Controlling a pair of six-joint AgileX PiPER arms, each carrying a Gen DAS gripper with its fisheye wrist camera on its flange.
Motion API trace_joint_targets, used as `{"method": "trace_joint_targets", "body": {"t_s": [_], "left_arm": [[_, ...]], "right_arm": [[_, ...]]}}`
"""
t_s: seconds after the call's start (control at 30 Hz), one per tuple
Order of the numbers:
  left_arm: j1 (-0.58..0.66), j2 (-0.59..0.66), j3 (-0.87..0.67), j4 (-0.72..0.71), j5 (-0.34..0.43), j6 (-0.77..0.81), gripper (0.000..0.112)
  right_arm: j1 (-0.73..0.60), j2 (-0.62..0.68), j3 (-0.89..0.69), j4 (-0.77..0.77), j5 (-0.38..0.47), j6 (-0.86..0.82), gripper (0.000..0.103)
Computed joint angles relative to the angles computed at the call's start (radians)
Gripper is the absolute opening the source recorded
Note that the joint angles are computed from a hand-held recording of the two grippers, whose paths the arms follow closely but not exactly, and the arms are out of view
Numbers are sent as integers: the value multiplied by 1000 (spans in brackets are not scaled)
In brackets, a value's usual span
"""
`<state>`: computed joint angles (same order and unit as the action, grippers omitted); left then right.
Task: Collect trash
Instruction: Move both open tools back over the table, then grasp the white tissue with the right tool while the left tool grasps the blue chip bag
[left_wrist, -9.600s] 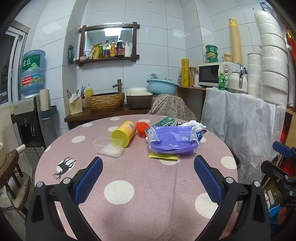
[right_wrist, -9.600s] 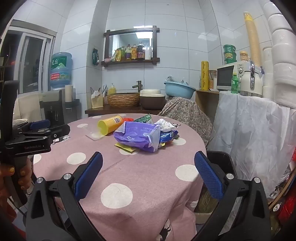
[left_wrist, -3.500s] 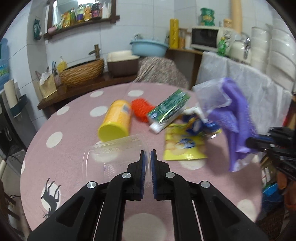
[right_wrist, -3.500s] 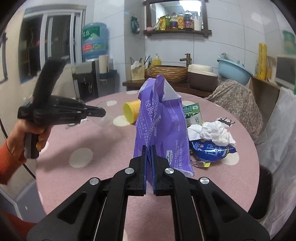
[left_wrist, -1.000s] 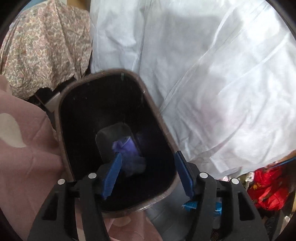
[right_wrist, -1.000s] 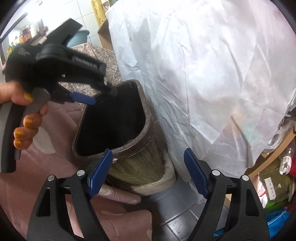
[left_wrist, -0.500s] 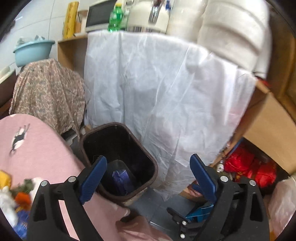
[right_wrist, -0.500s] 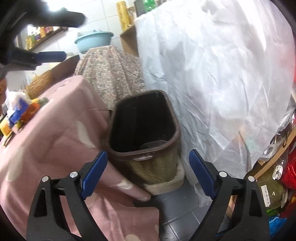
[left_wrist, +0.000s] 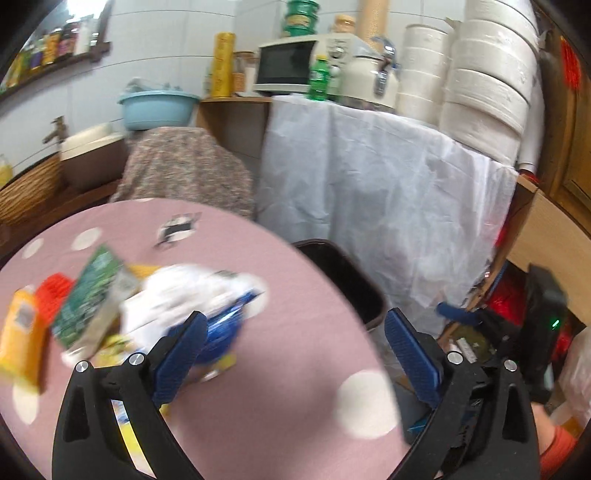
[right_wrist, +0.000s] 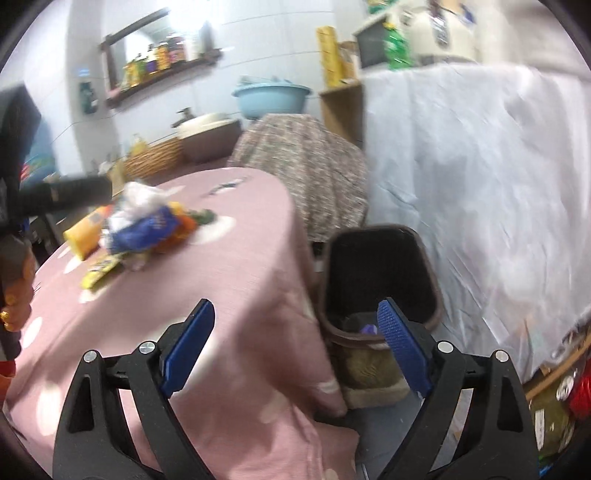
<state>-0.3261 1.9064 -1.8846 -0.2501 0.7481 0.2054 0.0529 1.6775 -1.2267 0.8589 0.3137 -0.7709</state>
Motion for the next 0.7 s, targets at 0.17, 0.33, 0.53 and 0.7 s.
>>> {"method": "trace_joint_targets", "body": {"t_s": [0.17,0.33,0.53,0.7], "left_arm": [[104,-159,246,44,-113,-16,96],[227,-228,361,17,-121,-14,96],[342,-266,435,-92,-110,64,96],[398,-300,493,-164,-117,149,96]], "right_arm": [[99,-1,-85,-173,35,116,89],[197,58,-241,-336,103,218,89],[259,222,-555,-399,268,232,89],[290,409,-900,-524,439,315,87]]}}
